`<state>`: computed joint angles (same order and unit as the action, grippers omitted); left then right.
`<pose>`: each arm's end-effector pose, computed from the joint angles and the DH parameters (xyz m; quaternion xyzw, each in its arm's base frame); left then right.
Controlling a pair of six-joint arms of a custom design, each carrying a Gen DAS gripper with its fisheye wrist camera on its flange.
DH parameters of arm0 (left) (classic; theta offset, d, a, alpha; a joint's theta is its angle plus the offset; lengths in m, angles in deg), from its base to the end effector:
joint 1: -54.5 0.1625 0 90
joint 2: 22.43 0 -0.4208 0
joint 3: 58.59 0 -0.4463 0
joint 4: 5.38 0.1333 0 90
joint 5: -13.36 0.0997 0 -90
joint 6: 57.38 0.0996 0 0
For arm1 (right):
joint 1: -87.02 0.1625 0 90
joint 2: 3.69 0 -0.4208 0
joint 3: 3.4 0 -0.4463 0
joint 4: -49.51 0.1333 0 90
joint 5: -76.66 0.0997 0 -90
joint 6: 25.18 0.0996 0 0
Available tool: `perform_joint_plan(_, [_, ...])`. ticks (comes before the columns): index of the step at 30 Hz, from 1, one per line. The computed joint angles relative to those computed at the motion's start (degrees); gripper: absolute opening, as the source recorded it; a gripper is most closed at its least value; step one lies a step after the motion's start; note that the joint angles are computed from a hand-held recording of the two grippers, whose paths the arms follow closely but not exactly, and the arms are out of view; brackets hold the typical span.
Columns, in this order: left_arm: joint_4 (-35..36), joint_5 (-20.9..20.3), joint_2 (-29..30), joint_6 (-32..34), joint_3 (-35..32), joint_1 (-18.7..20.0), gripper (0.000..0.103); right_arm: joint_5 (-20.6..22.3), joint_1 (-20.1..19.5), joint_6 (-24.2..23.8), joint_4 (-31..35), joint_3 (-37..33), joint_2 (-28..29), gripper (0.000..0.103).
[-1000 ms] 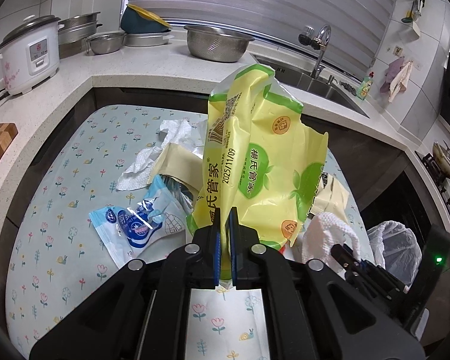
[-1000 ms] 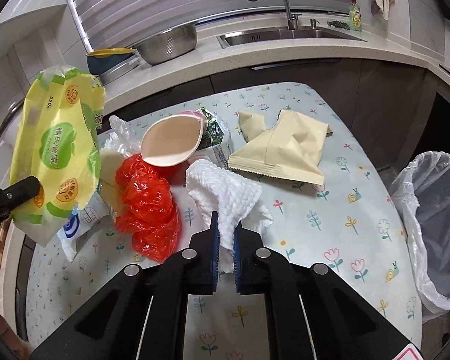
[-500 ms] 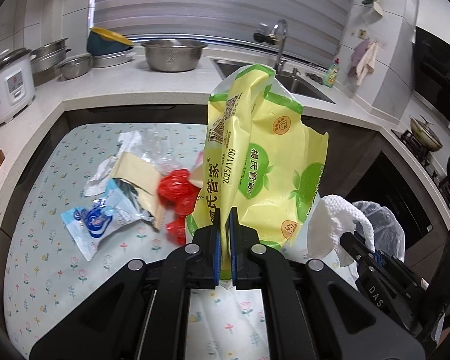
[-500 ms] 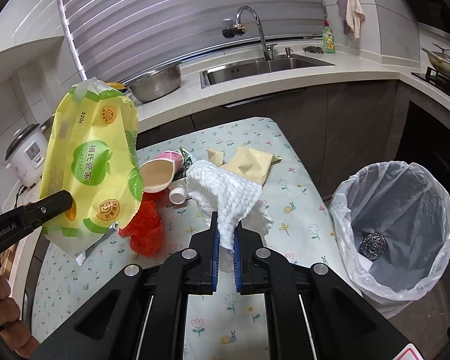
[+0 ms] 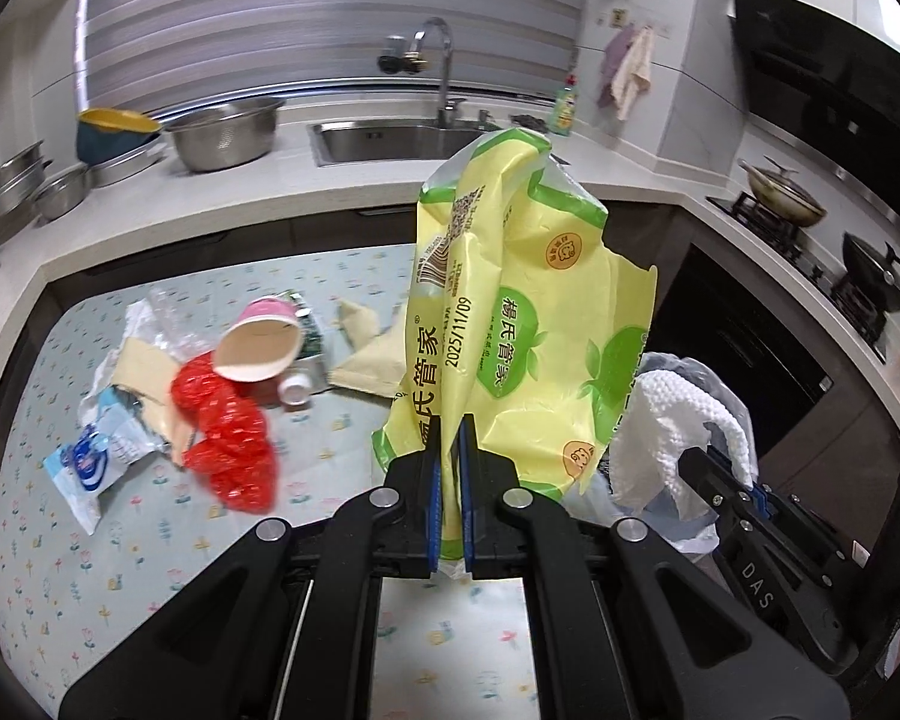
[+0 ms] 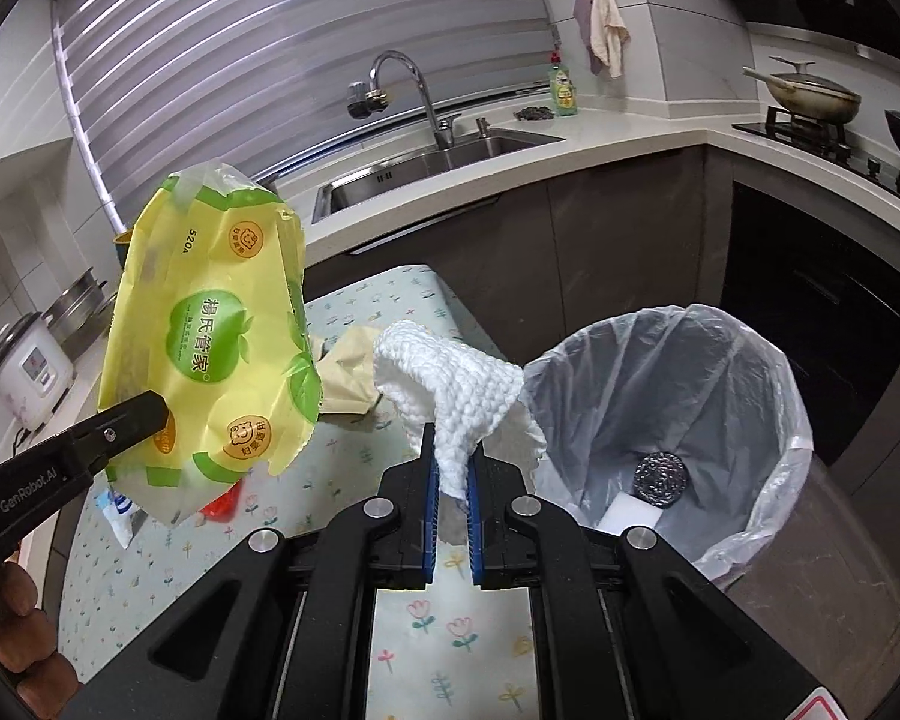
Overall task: Collect trash
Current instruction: 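Carry both over the bin and open the left tool to drop the wipe pack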
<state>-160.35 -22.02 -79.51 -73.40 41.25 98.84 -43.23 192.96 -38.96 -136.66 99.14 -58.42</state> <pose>-0.3296 -0.6220 0.1970 0.1376 0.8655 -0.3777 0.2988 0.2654 -0.6246 0.1925 0.1239 -0.8790 0.4001 0.2278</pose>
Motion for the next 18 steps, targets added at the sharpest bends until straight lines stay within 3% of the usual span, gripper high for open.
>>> perform_joint_plan(18, [3.82, -8.3, 14.08, 4.91, -12.29, -1.15, 0.004, -3.43, -6.12, 3.18, -4.48, 5.63, -7.66, 0.008])
